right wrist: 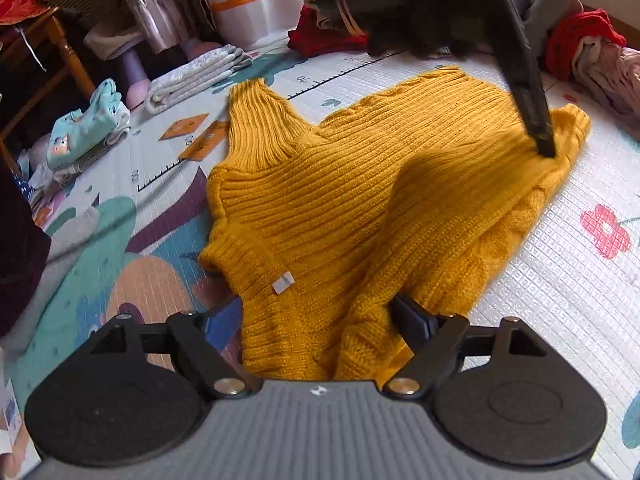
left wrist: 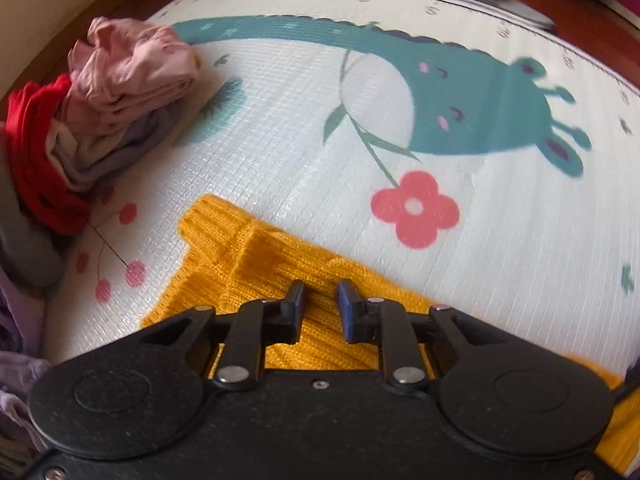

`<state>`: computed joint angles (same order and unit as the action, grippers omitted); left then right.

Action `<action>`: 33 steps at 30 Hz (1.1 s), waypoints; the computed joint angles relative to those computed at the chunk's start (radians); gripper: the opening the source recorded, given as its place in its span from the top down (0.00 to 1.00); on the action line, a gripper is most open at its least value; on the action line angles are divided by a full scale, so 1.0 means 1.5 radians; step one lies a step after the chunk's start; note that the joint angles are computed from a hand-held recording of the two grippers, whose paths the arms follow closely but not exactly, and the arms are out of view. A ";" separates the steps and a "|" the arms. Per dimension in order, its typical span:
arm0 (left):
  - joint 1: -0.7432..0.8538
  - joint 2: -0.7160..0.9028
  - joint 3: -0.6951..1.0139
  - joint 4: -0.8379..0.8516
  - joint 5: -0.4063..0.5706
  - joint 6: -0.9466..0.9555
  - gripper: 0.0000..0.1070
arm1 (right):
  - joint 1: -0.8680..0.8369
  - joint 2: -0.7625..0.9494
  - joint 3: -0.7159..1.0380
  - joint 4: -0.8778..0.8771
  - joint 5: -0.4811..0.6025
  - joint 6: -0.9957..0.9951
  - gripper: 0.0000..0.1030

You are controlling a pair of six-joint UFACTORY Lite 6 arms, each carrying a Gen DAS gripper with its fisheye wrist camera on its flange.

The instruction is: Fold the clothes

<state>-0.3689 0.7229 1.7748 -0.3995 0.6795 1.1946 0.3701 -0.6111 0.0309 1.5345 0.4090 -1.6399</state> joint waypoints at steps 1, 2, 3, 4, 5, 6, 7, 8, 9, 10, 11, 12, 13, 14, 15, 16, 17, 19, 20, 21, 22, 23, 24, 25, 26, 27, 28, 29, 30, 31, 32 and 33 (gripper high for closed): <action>0.001 0.001 0.016 0.012 0.015 -0.010 0.84 | 0.009 0.000 0.000 0.004 -0.005 0.002 0.16; 0.001 0.003 0.032 0.024 0.030 -0.019 0.83 | 0.023 -0.005 0.002 -0.006 -0.015 0.019 0.16; 0.014 -0.006 0.043 0.017 0.048 -0.018 0.83 | 0.029 -0.020 0.003 -0.039 -0.018 0.054 0.16; 0.027 -0.013 0.056 0.010 0.068 -0.018 0.83 | 0.027 -0.040 0.004 -0.076 -0.012 0.091 0.18; 0.045 -0.025 0.068 0.008 0.094 -0.025 0.83 | 0.003 -0.069 0.001 -0.120 0.014 0.128 0.21; 0.067 -0.040 0.076 0.008 0.119 -0.028 0.83 | -0.024 -0.093 0.003 -0.158 0.041 0.163 0.22; 0.092 -0.061 0.076 0.001 0.143 -0.020 0.83 | -0.043 -0.111 0.011 -0.198 0.059 0.201 0.23; 0.121 -0.090 0.063 -0.004 0.167 -0.008 0.82 | -0.055 -0.123 0.022 -0.237 0.072 0.235 0.23; 0.151 -0.115 0.055 -0.008 0.194 0.004 0.78 | -0.063 -0.131 0.037 -0.277 0.084 0.266 0.23; 0.183 -0.153 0.024 -0.009 0.209 0.017 0.75 | -0.070 -0.132 0.057 -0.314 0.098 0.290 0.23; 0.216 -0.191 -0.011 -0.010 0.221 0.028 0.66 | -0.079 -0.128 0.078 -0.345 0.114 0.308 0.23; 0.256 -0.229 -0.055 -0.018 0.231 0.047 0.59 | -0.090 -0.115 0.104 -0.372 0.134 0.318 0.23; 0.298 -0.261 -0.090 -0.026 0.246 0.065 0.58 | -0.101 -0.100 0.132 -0.396 0.155 0.327 0.23; 0.343 -0.287 -0.117 -0.032 0.265 0.084 0.58 | -0.111 -0.076 0.164 -0.418 0.177 0.334 0.23; 0.385 -0.313 -0.155 -0.038 0.267 0.101 0.58 | -0.120 -0.048 0.202 -0.441 0.199 0.340 0.23; 0.429 -0.334 -0.187 -0.043 0.271 0.119 0.58 | -0.128 -0.020 0.239 -0.464 0.221 0.347 0.23; 0.474 -0.348 -0.217 -0.049 0.270 0.125 0.58 | -0.132 0.008 0.279 -0.488 0.241 0.357 0.23; 0.562 -0.356 -0.254 -0.063 0.272 0.136 0.58 | -0.122 0.066 0.366 -0.546 0.269 0.393 0.23; 0.605 -0.350 -0.262 -0.071 0.276 0.139 0.58 | -0.113 0.100 0.414 -0.571 0.282 0.415 0.23; 0.644 -0.343 -0.272 -0.085 0.271 0.140 0.58 | -0.101 0.135 0.461 -0.591 0.292 0.437 0.23; 0.680 -0.334 -0.282 -0.100 0.263 0.146 0.58 | -0.085 0.169 0.506 -0.609 0.298 0.460 0.23; 0.713 -0.318 -0.285 -0.116 0.256 0.154 0.58 | -0.071 0.201 0.549 -0.624 0.303 0.481 0.23; 0.737 -0.303 -0.289 -0.129 0.246 0.158 0.58 | -0.054 0.232 0.583 -0.631 0.300 0.498 0.23; 0.756 -0.285 -0.284 -0.142 0.239 0.152 0.58 | -0.038 0.261 0.615 -0.636 0.295 0.514 0.23; 0.774 -0.265 -0.278 -0.155 0.232 0.144 0.58 | -0.022 0.286 0.636 -0.636 0.280 0.530 0.23; 0.789 -0.249 -0.271 -0.167 0.230 0.129 0.58 | -0.006 0.310 0.652 -0.630 0.260 0.544 0.23; 0.805 -0.225 -0.254 -0.181 0.238 0.117 0.58 | 0.010 0.326 0.656 -0.619 0.234 0.556 0.23; 0.815 -0.212 -0.249 -0.194 0.235 0.108 0.58 | 0.023 0.333 0.648 -0.600 0.200 0.559 0.23; 0.824 -0.198 -0.242 -0.207 0.232 0.098 0.58 | 0.036 0.341 0.640 -0.580 0.167 0.559 0.23; 0.828 -0.187 -0.238 -0.209 0.226 0.080 0.58 | 0.047 0.348 0.631 -0.556 0.139 0.561 0.25; 0.832 -0.173 -0.229 -0.210 0.224 0.061 0.58 | 0.047 0.352 0.619 -0.524 0.133 0.565 0.26; 0.838 -0.159 -0.216 -0.214 0.224 0.037 0.58 | 0.038 0.365 0.615 -0.487 0.150 0.559 0.28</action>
<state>0.8886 0.4849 1.4502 -0.7209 1.0158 1.2506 0.4273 -0.0642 0.9526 0.8040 0.6335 -0.8014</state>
